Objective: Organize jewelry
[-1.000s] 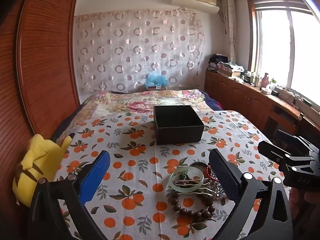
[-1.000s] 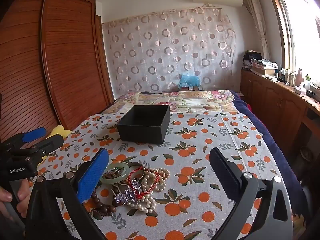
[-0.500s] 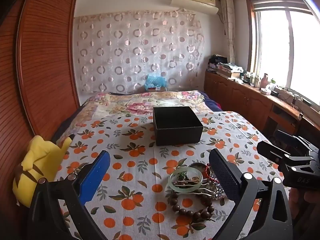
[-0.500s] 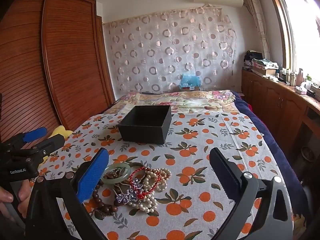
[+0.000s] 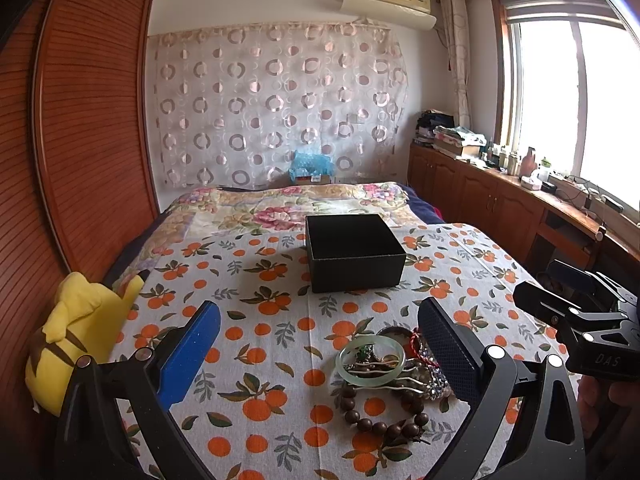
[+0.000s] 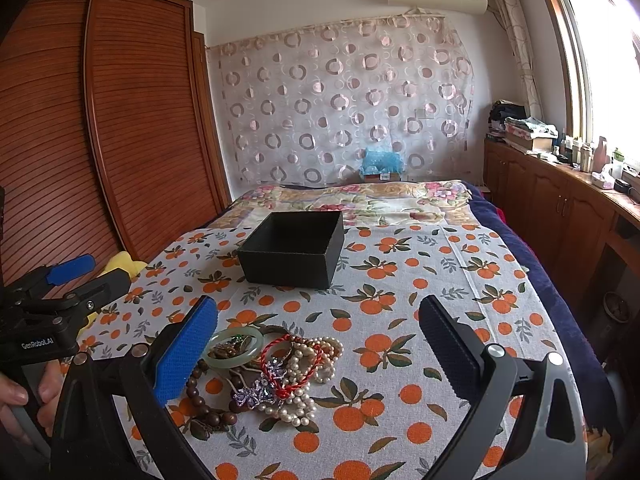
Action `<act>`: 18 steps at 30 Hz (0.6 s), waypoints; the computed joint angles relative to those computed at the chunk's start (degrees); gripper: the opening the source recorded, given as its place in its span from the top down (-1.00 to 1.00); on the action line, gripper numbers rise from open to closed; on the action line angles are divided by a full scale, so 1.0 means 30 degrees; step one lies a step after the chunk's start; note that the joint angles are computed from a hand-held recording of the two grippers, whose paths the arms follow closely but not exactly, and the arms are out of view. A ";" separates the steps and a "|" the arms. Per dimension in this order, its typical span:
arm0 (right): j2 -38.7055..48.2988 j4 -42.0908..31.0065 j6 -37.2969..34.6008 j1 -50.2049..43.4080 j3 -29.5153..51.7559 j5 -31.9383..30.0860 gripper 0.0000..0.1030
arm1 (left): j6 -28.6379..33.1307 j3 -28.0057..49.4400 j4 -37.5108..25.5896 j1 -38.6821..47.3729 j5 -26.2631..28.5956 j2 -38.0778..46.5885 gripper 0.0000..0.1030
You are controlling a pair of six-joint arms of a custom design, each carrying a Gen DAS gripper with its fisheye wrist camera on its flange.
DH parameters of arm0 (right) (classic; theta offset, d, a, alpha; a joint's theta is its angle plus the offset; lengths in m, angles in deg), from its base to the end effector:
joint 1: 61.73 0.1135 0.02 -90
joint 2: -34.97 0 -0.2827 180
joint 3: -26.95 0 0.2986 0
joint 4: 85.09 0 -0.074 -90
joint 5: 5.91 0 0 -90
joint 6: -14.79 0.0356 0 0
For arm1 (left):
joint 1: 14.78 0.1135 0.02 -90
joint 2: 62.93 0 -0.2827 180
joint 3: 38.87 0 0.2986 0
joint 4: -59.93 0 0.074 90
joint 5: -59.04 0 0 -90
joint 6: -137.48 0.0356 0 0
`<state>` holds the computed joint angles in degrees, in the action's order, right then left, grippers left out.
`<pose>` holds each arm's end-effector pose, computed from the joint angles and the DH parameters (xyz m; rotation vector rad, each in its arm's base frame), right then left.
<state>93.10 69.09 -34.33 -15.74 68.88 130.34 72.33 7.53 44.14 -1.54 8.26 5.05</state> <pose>0.1788 0.1481 0.2043 0.2929 2.0311 -0.0083 0.2703 0.0405 0.2041 0.5663 2.0014 -0.3593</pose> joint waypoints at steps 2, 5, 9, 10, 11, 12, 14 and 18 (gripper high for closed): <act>-0.0369 0.0027 -0.0132 -0.0132 -0.0218 -0.0134 -0.95 | 0.0000 0.0000 0.0000 0.0000 0.0000 0.0000 -0.86; -0.0282 0.0078 -0.0135 -0.0116 -0.0178 -0.0132 -0.95 | 0.0010 0.0002 -0.0015 0.0002 0.0001 0.0000 -0.86; -0.0116 0.0205 -0.0153 -0.0108 -0.0100 -0.0160 -0.95 | 0.0001 -0.0010 0.0009 0.0004 0.0003 -0.0014 -0.86; -0.0286 0.0189 -0.0200 -0.0171 -0.0225 -0.0197 -0.95 | 0.0009 -0.0001 -0.0001 0.0007 0.0002 -0.0005 -0.86; -0.0266 0.0163 -0.0185 -0.0170 -0.0206 -0.0191 -0.95 | 0.0009 -0.0017 0.0018 0.0016 0.0029 -0.0014 -0.86; -0.0221 0.0139 -0.0171 -0.0175 -0.0178 -0.0195 -0.95 | -0.0006 -0.0028 0.0049 0.0007 0.0013 -0.0019 -0.86; -0.0164 0.0143 -0.0134 -0.0164 -0.0144 -0.0192 -0.95 | -0.0008 -0.0025 0.0038 0.0008 0.0020 -0.0015 -0.86; -0.0167 0.0243 -0.0151 -0.0144 -0.0161 -0.0160 -0.95 | -0.0210 -0.0028 -0.0320 -0.0302 -0.0227 -0.0503 -0.86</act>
